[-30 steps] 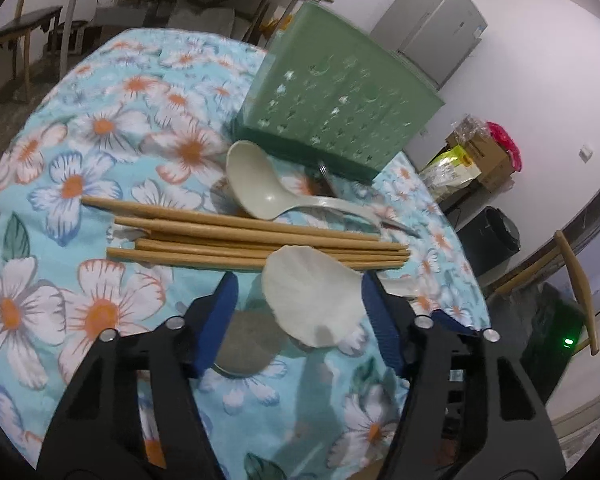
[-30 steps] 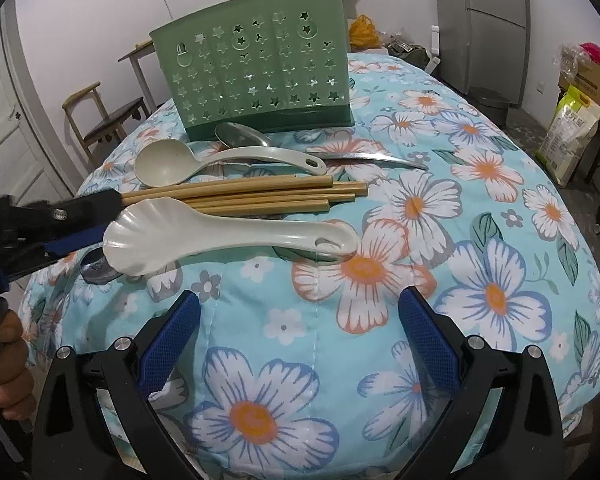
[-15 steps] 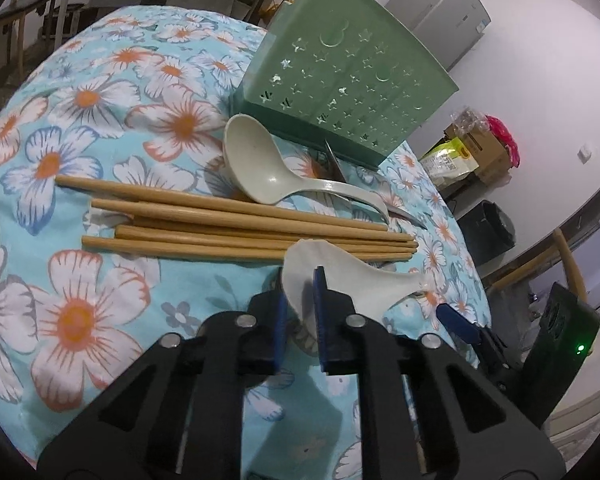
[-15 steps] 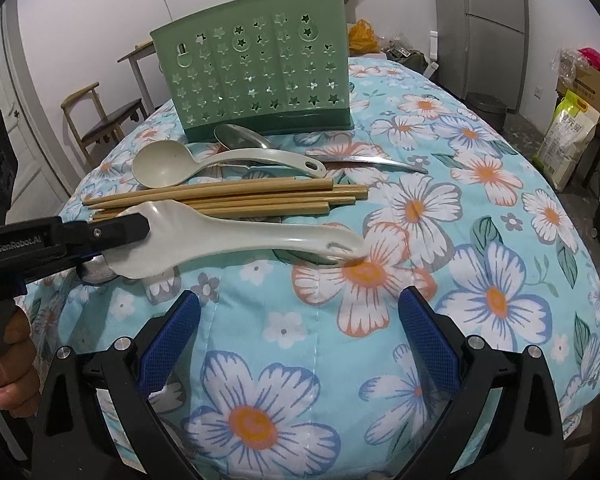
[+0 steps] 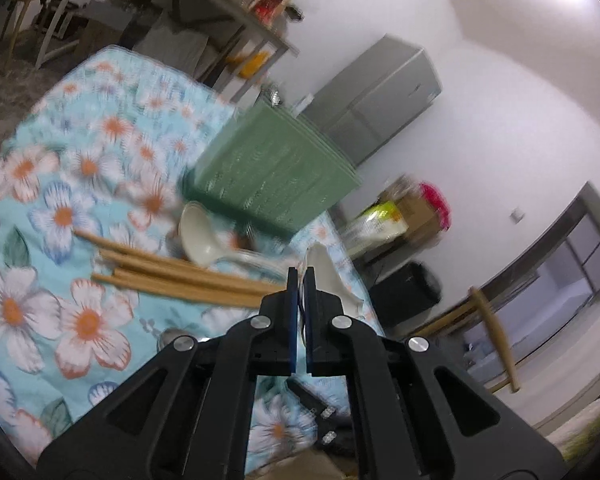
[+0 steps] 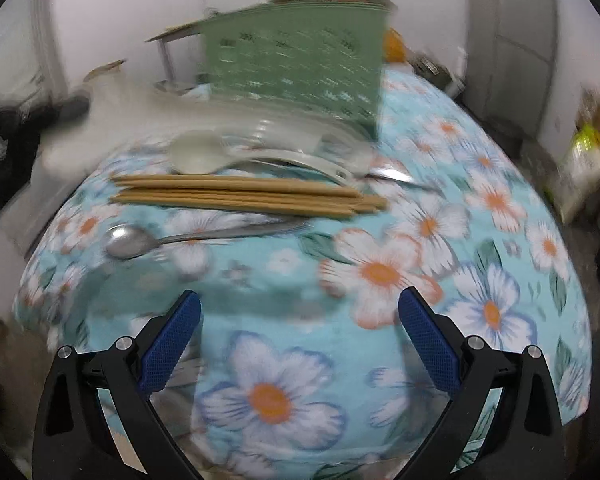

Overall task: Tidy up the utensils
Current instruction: 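Lift the white paddle with the left tool while the right tool grasps a metal spoon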

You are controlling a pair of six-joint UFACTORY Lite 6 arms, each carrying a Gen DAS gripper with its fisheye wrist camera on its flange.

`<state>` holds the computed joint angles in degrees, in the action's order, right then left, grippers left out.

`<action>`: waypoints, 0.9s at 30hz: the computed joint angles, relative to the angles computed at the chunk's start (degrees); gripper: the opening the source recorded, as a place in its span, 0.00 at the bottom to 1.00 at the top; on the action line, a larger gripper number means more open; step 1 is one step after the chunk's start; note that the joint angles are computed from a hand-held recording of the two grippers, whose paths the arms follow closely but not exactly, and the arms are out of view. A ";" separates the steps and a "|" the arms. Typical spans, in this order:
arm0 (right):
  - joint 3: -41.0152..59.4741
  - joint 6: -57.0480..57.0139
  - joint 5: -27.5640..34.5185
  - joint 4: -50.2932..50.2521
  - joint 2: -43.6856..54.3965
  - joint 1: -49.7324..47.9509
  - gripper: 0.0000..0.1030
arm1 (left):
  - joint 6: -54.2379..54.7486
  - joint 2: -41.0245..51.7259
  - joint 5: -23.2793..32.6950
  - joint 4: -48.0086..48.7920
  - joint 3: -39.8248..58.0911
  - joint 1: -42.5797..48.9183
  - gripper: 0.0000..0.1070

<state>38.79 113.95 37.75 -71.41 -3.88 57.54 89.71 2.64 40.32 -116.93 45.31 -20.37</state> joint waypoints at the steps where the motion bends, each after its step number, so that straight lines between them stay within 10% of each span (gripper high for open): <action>1: 1.62 -0.77 1.63 -0.46 1.40 1.94 0.93 | 0.12 -2.43 0.28 -0.22 -1.12 0.97 0.01; 27: 43.11 -33.33 11.69 2.76 40.39 8.48 0.10 | -0.63 -16.99 4.07 2.94 -11.31 22.80 0.01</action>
<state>81.90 80.62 49.44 -68.65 36.51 66.02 89.08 -14.35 44.39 -113.98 34.00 2.42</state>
